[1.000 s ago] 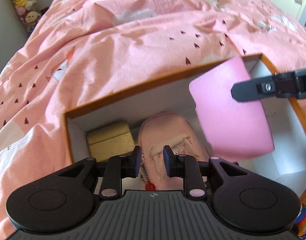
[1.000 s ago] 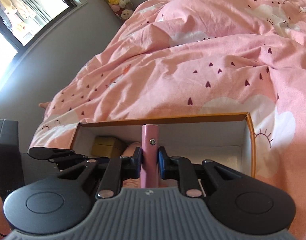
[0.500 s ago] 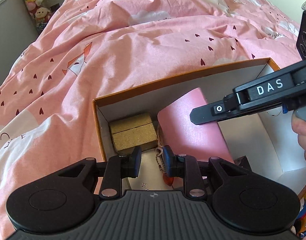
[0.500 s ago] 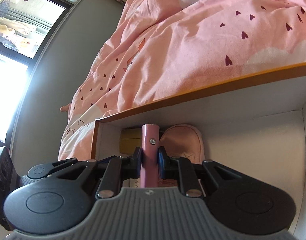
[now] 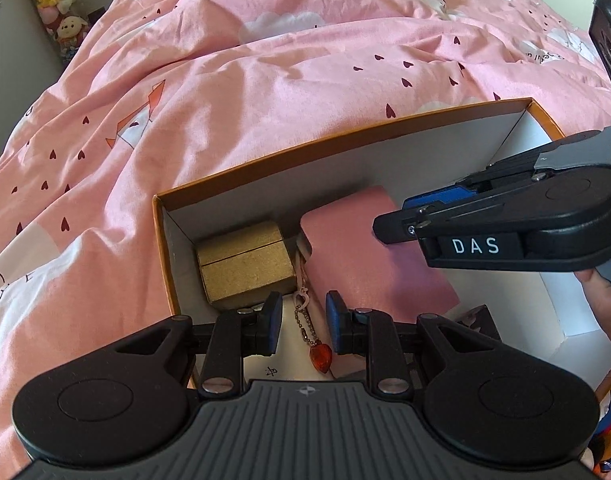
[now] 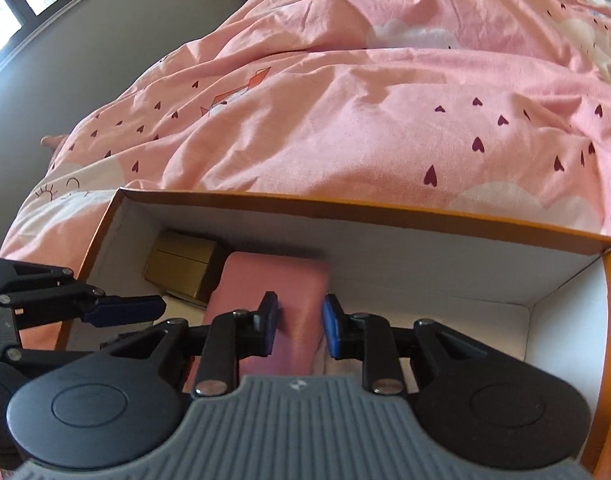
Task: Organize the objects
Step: 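Lower the pink pouch into the orange box while the right tool lowers the pink wallet beside it, then open both tools and withdraw them from the orange box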
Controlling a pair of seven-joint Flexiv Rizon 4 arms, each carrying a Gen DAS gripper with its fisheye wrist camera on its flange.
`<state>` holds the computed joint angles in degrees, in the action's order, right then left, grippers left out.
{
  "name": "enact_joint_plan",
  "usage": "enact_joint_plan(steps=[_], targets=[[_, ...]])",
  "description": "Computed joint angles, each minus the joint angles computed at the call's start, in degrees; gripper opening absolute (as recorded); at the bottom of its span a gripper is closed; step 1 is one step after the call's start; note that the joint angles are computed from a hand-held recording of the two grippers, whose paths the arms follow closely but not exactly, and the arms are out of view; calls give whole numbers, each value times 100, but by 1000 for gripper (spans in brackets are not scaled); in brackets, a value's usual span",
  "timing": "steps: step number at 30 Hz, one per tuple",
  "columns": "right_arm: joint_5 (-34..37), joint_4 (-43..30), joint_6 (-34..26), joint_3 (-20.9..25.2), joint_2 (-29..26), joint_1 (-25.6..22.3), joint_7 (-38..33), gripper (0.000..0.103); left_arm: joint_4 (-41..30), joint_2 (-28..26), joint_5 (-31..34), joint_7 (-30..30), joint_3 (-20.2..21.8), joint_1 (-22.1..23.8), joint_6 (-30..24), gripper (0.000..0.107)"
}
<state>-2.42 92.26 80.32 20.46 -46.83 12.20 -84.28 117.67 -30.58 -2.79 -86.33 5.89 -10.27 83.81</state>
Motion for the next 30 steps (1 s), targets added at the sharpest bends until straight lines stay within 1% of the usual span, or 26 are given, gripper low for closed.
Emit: enact_joint_plan(steps=[3,5,6,8,10,12,13,16,19,21,22,23,25,27,30], targets=[[-14,118,87,85,89,-75,-152,27,19,20,10,-31,14,-15,11,27],[-29,250,159,181,193,-163,-314,32,53,41,9,-35,-1,0,37,27],[-44,319,158,221,252,-204,-396,37,52,42,14,-34,5,-4,32,27],[-83,457,50,309,382,-283,-584,38,82,59,17,-20,-15,12,60,27],[-95,578,-167,442,496,-390,-864,41,104,69,9,-18,-22,18,76,27],[-111,741,-296,402,627,-346,-1099,45,134,79,1,1,-46,41,109,28],[-143,824,-340,338,689,-287,-1207,46,135,78,-1,-2,-34,32,109,30],[-221,1008,-375,113,791,-71,-1407,46,191,113,-3,-35,-6,2,132,30],[-255,1083,-274,-84,781,120,-1412,42,271,171,-4,-41,-12,9,183,30],[-259,1084,-154,-170,742,204,-1355,31,327,207,-14,-39,-27,28,234,31],[-280,1081,-100,-231,729,260,-1302,28,346,220,-22,-43,-28,30,252,31],[-283,1059,-38,-214,696,251,-1300,27,359,230,-29,-46,-29,30,263,32],[-241,970,-14,-5,617,97,-1394,21,393,240,-45,-47,-30,41,298,32],[-269,929,44,-13,587,128,-1402,20,422,249,-67,-55,-34,52,323,32],[-411,958,214,-171,577,265,-1378,20,511,293,-112,-16,-116,128,395,32]])
